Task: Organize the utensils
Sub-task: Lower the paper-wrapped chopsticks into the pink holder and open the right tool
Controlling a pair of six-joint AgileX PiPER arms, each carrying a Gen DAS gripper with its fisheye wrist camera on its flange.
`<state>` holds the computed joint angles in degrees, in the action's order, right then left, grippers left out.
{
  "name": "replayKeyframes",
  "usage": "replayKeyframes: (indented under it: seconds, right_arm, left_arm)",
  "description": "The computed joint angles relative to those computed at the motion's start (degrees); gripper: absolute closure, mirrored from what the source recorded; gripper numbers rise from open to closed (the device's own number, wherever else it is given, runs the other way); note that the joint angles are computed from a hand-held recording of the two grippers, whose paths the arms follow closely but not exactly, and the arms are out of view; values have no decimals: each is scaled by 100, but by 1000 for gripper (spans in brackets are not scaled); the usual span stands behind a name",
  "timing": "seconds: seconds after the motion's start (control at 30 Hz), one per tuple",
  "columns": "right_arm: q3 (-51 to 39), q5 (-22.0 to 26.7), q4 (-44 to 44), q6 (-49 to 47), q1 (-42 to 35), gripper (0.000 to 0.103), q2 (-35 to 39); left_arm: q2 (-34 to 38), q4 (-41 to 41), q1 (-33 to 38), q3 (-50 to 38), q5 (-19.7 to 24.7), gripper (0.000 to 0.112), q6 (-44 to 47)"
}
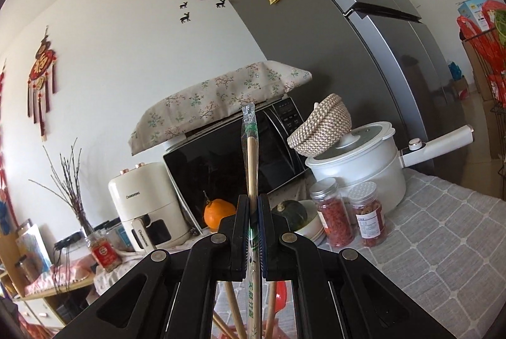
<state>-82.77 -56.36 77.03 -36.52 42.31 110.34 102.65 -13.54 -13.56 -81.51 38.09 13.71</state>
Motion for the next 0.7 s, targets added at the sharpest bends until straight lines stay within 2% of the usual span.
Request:
replayKeyframes:
  seconds: [0.23, 0.37, 0.53, 0.63, 0.7]
  right_arm:
    - [-219, -486, -120, 121, 127, 98, 646]
    - [-155, -310, -54, 145, 140, 97, 753]
    - [-34, 127, 96, -60, 105, 94, 494]
    - [116, 330, 291, -379, 114, 80, 195]
    - [188, 462, 601, -689, 105, 68, -29]
  left_arm:
    - [254, 236, -21, -164, 4, 42, -130]
    - [289, 372, -90, -185, -23, 42, -210]
    - [249, 504, -157, -153, -118, 42, -295]
    - [208, 428, -173, -148, -103, 42, -310]
    - [178, 336, -179, -140, -81, 42, -311]
